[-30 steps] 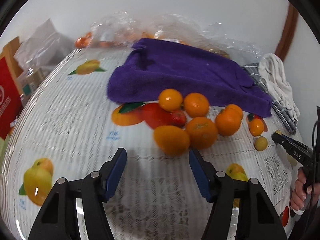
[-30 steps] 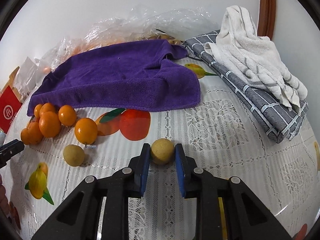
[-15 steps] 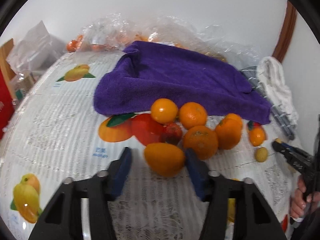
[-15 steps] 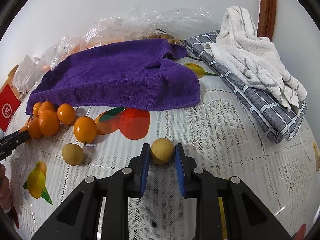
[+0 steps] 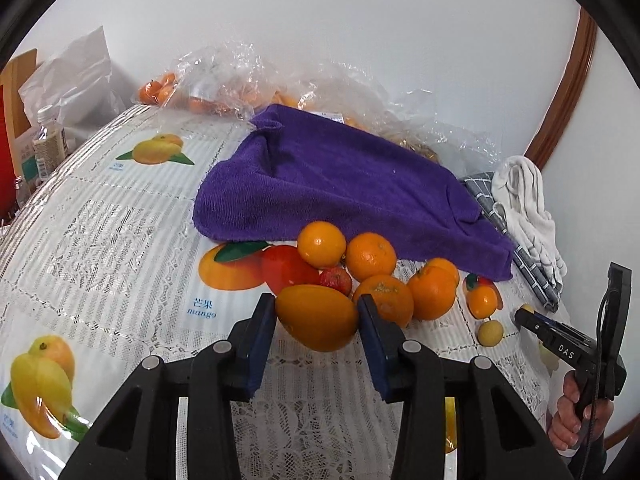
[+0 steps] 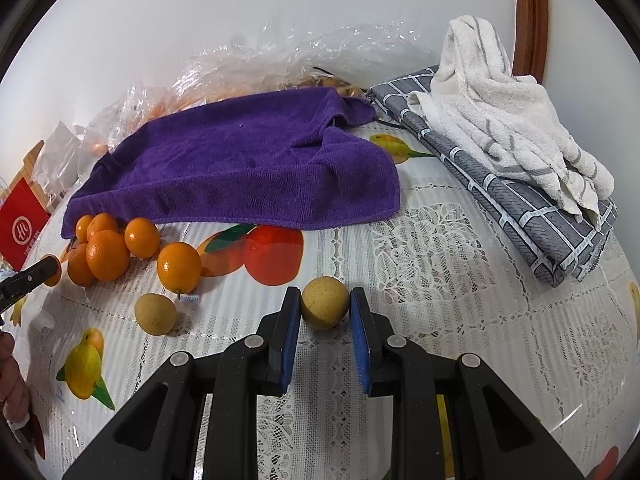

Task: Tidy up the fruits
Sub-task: 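Close the left tool around the oval orange fruit, then lift and carry both held fruits over the purple towel with both tools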

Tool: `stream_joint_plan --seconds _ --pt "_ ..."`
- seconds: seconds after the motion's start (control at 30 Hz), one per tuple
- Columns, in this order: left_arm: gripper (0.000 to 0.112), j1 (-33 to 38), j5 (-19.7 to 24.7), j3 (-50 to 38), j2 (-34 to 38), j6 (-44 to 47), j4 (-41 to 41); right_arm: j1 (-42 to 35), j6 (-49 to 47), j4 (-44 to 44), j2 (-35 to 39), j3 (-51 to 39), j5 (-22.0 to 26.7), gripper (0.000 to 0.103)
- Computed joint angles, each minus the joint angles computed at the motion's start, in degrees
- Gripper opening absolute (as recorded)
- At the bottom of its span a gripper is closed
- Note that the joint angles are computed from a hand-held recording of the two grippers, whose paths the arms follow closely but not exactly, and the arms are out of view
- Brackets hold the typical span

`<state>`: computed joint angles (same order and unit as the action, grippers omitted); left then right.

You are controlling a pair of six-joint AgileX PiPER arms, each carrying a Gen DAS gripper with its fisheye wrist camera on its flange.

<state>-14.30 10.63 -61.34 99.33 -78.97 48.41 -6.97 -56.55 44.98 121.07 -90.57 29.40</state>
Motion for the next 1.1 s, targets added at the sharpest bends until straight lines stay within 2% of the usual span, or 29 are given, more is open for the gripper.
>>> stream_joint_plan --seconds 0.13,0.23,0.47,0.6,0.73,0.8,0.87,0.97,1.1 --pt "0.040 -0.5 0.3 1.4 -0.9 -15.8 15.2 -0.2 -1.2 1.4 -0.4 0.7 -0.1 0.025" --pt "0.040 -1.3 2.1 2.3 -1.5 -26.5 25.4 -0.6 -2.9 3.5 -0.7 1.2 0.0 0.025" --pt "0.040 -1.6 4.3 3.2 -2.0 -35.1 32.8 0.0 -0.7 1.5 -0.9 1.2 -1.4 0.025" --pt "0.040 -2.2 6.9 1.8 -2.2 -27.3 26.0 0.3 0.7 0.9 -1.2 -0.4 1.1 0.025" --pt "0.040 -2.6 10.3 -1.4 -3.0 -15.1 15.8 1.5 4.5 -1.5 -1.3 -4.0 2.5 0.025" --pt "0.040 -2.2 13.3 -5.0 -3.0 -7.1 9.6 2.2 7.1 -3.1 -0.9 -7.4 4.1 0.025" --pt "0.040 -1.3 14.4 -8.3 -2.9 -1.4 5.6 3.4 10.8 -6.4 -0.2 -11.1 4.7 0.025" --pt "0.040 -0.2 17.7 -15.1 -0.9 7.1 -0.9 5.0 17.1 -11.1 2.6 -19.4 7.6 0.025" --pt "0.040 2.1 18.8 -23.7 3.2 16.8 -9.5 6.6 26.0 -15.6 10.9 -37.9 15.9 0.025"
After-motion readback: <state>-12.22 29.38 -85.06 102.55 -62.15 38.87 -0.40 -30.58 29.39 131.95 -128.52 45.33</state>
